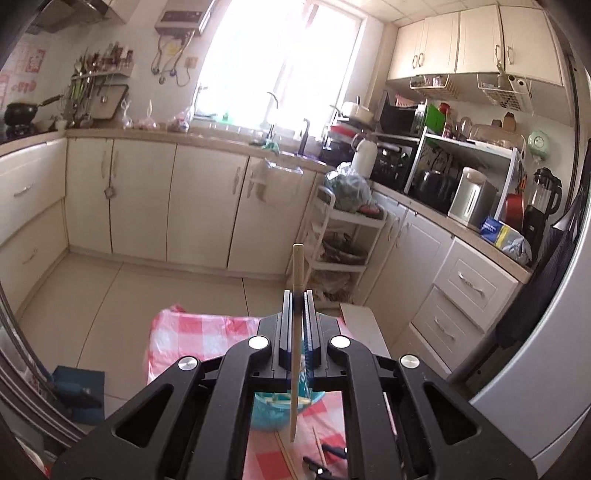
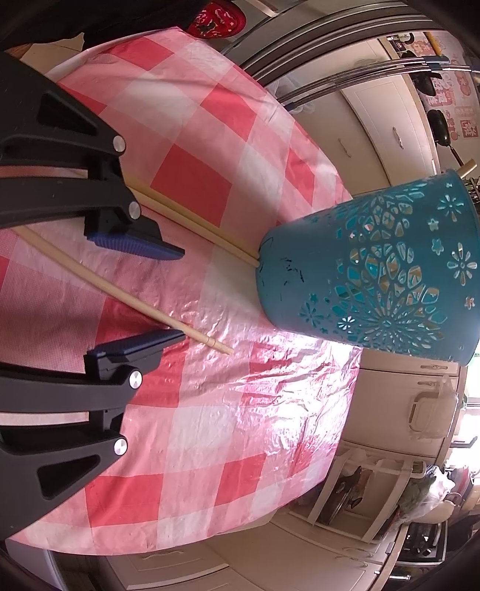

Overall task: Organize utensils
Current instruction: 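Lift the left tool's chopstick over the basket and release it, then close the right tool on a chopstick lying on the tablecloth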

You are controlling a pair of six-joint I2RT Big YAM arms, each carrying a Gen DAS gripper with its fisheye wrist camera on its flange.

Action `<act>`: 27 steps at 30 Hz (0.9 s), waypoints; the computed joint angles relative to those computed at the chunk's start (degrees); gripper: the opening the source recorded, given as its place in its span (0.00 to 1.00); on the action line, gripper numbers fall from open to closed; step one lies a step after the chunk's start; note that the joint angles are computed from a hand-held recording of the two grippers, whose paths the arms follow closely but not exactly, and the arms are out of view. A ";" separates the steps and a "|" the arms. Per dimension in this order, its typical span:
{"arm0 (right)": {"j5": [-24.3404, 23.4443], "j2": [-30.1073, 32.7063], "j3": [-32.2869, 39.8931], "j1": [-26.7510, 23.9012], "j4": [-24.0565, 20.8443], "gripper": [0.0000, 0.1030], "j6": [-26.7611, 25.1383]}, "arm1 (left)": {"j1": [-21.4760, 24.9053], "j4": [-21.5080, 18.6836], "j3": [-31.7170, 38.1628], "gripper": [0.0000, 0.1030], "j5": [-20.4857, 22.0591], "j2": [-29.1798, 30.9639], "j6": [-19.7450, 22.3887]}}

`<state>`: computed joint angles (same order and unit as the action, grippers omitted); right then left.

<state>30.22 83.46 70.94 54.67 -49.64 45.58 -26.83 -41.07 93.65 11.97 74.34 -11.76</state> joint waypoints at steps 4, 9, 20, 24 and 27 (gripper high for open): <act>-0.03 0.06 0.08 -0.01 -0.06 0.40 0.00 | -1.73 4.14 3.76 0.05 -5.38 3.72 -0.10; -0.21 0.10 0.06 -0.12 0.09 0.41 -0.15 | -3.49 6.87 5.15 0.05 -10.44 8.46 1.13; -0.72 0.33 0.15 -0.19 0.53 0.44 -0.51 | -3.31 4.81 -2.13 0.19 -11.99 12.67 0.38; -2.25 -1.27 -1.28 -0.66 1.76 0.44 1.90 | -1.77 8.48 -9.13 0.49 -13.43 7.58 -1.20; -2.94 -3.01 -2.49 -0.97 1.87 0.44 6.22 | 0.11 11.11 -15.16 0.59 -14.49 3.23 -1.20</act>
<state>27.28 80.44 68.45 53.70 -47.77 51.80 -26.71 -29.96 78.49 -2.52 77.57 -12.97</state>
